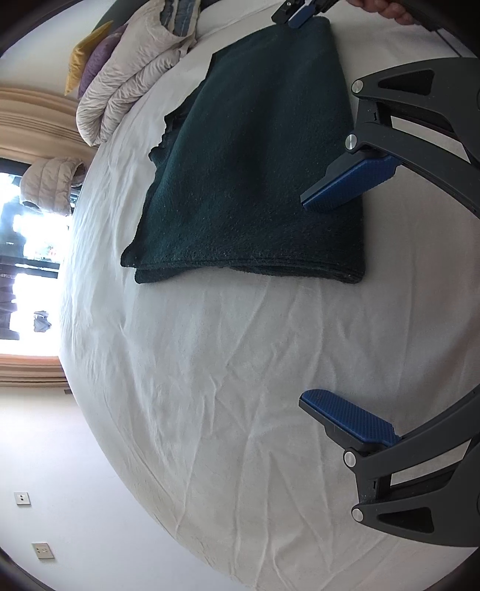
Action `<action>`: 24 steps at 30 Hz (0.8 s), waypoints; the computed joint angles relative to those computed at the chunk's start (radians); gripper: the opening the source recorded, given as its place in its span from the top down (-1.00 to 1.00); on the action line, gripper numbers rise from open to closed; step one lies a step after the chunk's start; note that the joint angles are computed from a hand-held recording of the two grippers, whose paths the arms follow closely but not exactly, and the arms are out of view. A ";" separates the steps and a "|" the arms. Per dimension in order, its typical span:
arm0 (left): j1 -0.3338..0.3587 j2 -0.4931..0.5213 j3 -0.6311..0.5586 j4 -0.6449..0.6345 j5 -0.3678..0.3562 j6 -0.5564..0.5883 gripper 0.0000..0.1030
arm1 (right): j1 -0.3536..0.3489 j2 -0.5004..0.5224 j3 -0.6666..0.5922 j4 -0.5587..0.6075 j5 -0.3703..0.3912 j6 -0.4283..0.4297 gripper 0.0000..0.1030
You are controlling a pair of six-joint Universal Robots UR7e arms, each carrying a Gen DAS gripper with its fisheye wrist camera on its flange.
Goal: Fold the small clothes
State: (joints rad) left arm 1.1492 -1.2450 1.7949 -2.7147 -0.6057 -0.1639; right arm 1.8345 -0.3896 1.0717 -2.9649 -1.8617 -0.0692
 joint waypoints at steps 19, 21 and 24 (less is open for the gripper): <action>0.064 -0.073 0.128 -0.259 -0.495 -0.437 -0.86 | -0.005 0.176 -0.345 0.293 0.248 0.068 -0.21; 0.078 -0.048 0.113 -0.300 -0.538 -0.447 -0.85 | -0.007 0.185 -0.356 0.303 0.265 0.075 -0.18; 0.106 -0.017 0.089 -0.335 -0.610 -0.497 -0.56 | -0.009 0.195 -0.372 0.320 0.270 0.084 -0.16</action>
State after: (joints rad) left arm 1.2548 -1.2619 1.8843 -3.0496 -1.2155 -0.6610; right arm 1.8258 -0.1950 0.6993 -2.6448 -1.5913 0.0147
